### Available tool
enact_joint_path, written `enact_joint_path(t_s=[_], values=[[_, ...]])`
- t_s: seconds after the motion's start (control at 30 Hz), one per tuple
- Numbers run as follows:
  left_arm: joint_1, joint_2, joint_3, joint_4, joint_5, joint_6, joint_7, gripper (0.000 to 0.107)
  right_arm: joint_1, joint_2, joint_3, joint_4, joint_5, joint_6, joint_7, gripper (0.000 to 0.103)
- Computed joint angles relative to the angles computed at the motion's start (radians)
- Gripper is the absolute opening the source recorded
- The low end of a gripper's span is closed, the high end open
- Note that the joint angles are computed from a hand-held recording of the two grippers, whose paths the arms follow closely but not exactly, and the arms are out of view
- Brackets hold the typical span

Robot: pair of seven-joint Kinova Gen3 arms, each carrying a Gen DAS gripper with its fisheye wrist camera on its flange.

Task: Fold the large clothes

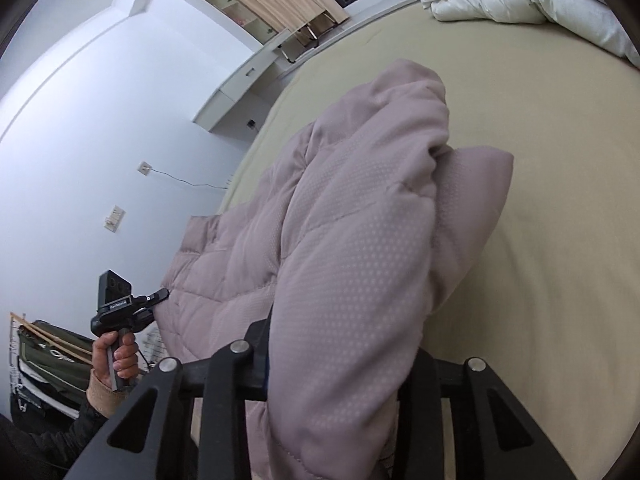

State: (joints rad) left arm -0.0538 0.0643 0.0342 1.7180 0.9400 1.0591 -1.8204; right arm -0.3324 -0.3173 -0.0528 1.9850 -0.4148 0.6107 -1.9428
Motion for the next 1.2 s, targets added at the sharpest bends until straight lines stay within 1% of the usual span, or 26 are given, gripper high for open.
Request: enact_joint_path(t_s=[0.07, 0.1, 0.13, 0.2, 0.27, 0.33, 0.37, 0.43, 0.47, 0.53, 0.57, 0.6, 0.63, 0.67, 0.73, 0.8, 0.83, 0.87, 0.9, 0.97, 1.0, 1.03, 1.07, 1.13, 1.17, 1.2], values=[[0.047, -0.037, -0.026, 0.0, -0.058, -0.001, 0.039, 0.007, 0.001, -0.062, -0.041, 0.056, -0.017, -0.035, -0.037, 0.036], [0.053, -0.041, -0.023, 0.004, -0.079, -0.004, 0.059, 0.007, 0.025, -0.082, -0.074, 0.078, -0.03, -0.036, -0.049, 0.036], [0.041, -0.036, -0.007, 0.016, -0.083, -0.01, 0.077, 0.007, 0.054, -0.095, -0.095, 0.101, -0.058, -0.036, -0.047, 0.036], [0.026, -0.03, 0.019, 0.044, -0.063, -0.036, 0.063, 0.008, 0.129, -0.107, -0.128, 0.157, -0.128, -0.038, -0.029, 0.037], [0.061, -0.016, 0.039, 0.035, -0.096, -0.101, 0.082, 0.01, 0.145, -0.091, -0.1, 0.211, -0.192, -0.061, 0.0, 0.039], [0.13, -0.011, 0.013, 0.029, -0.171, -0.146, 0.114, 0.015, 0.137, -0.072, -0.072, 0.243, -0.192, -0.09, -0.027, 0.042], [0.141, 0.004, 0.017, 0.017, -0.188, -0.161, 0.14, 0.017, 0.106, -0.064, -0.04, 0.256, -0.181, -0.115, -0.055, 0.042], [0.112, 0.029, 0.054, -0.002, -0.174, -0.178, 0.178, 0.017, 0.024, -0.056, 0.025, 0.261, -0.114, -0.157, -0.131, 0.042], [0.102, 0.03, 0.058, 0.004, -0.165, -0.196, 0.172, 0.018, 0.001, -0.051, 0.043, 0.254, -0.074, -0.16, -0.163, 0.042], [0.087, 0.023, 0.04, 0.023, -0.172, -0.199, 0.155, 0.022, -0.055, -0.04, 0.103, 0.245, -0.031, -0.158, -0.178, 0.043], [0.093, 0.033, 0.026, 0.019, -0.181, -0.192, 0.157, 0.029, -0.08, -0.037, 0.137, 0.25, -0.032, -0.156, -0.162, 0.046], [0.116, 0.046, 0.003, 0.024, -0.178, -0.196, 0.148, 0.047, -0.115, -0.031, 0.183, 0.26, -0.049, -0.159, -0.129, 0.051], [0.12, 0.042, -0.035, 0.048, -0.171, -0.183, 0.124, 0.059, -0.161, -0.021, 0.23, 0.276, -0.082, -0.179, -0.099, 0.056], [0.115, 0.052, -0.054, 0.065, -0.148, -0.187, 0.083, 0.072, -0.206, -0.02, 0.276, 0.302, -0.123, -0.208, -0.076, 0.062], [0.089, 0.073, -0.038, 0.103, -0.067, -0.214, 0.002, 0.073, -0.298, -0.048, 0.369, 0.369, -0.204, -0.286, -0.022, 0.064], [0.011, 0.106, 0.031, 0.13, 0.008, -0.217, -0.079, 0.079, -0.354, -0.072, 0.414, 0.41, -0.276, -0.343, 0.06, 0.065], [-0.031, 0.116, 0.045, 0.144, 0.031, -0.194, -0.12, 0.08, -0.354, -0.078, 0.411, 0.424, -0.313, -0.359, 0.099, 0.065], [-0.078, 0.122, 0.041, 0.16, 0.042, -0.158, -0.161, 0.08, -0.347, -0.084, 0.41, 0.434, -0.349, -0.363, 0.139, 0.065], [-0.105, 0.143, 0.056, 0.158, 0.069, -0.118, -0.201, 0.08, -0.359, -0.09, 0.423, 0.445, -0.388, -0.373, 0.18, 0.065], [-0.183, 0.199, 0.13, 0.171, 0.126, -0.087, -0.283, 0.08, -0.419, -0.1, 0.482, 0.461, -0.449, -0.393, 0.246, 0.065], [-0.208, 0.235, 0.155, 0.172, 0.16, -0.07, -0.323, 0.08, -0.439, -0.103, 0.506, 0.463, -0.462, -0.391, 0.265, 0.065], [-0.216, 0.256, 0.161, 0.184, 0.19, -0.057, -0.364, 0.08, -0.44, -0.103, 0.519, 0.465, -0.485, -0.381, 0.295, 0.065], [-0.207, 0.288, 0.149, 0.186, 0.219, -0.046, -0.4, 0.08, -0.432, -0.104, 0.533, 0.467, -0.51, -0.366, 0.334, 0.065], [-0.168, 0.344, 0.084, 0.197, 0.292, -0.013, -0.453, 0.08, -0.409, -0.095, 0.538, 0.463, -0.571, -0.333, 0.41, 0.066], [-0.164, 0.362, 0.068, 0.204, 0.318, 0.005, -0.485, 0.079, -0.422, -0.088, 0.552, 0.457, -0.587, -0.331, 0.43, 0.066], [-0.171, 0.374, 0.07, 0.214, 0.34, 0.009, -0.512, 0.078, -0.43, -0.09, 0.565, 0.458, -0.596, -0.327, 0.445, 0.066]])
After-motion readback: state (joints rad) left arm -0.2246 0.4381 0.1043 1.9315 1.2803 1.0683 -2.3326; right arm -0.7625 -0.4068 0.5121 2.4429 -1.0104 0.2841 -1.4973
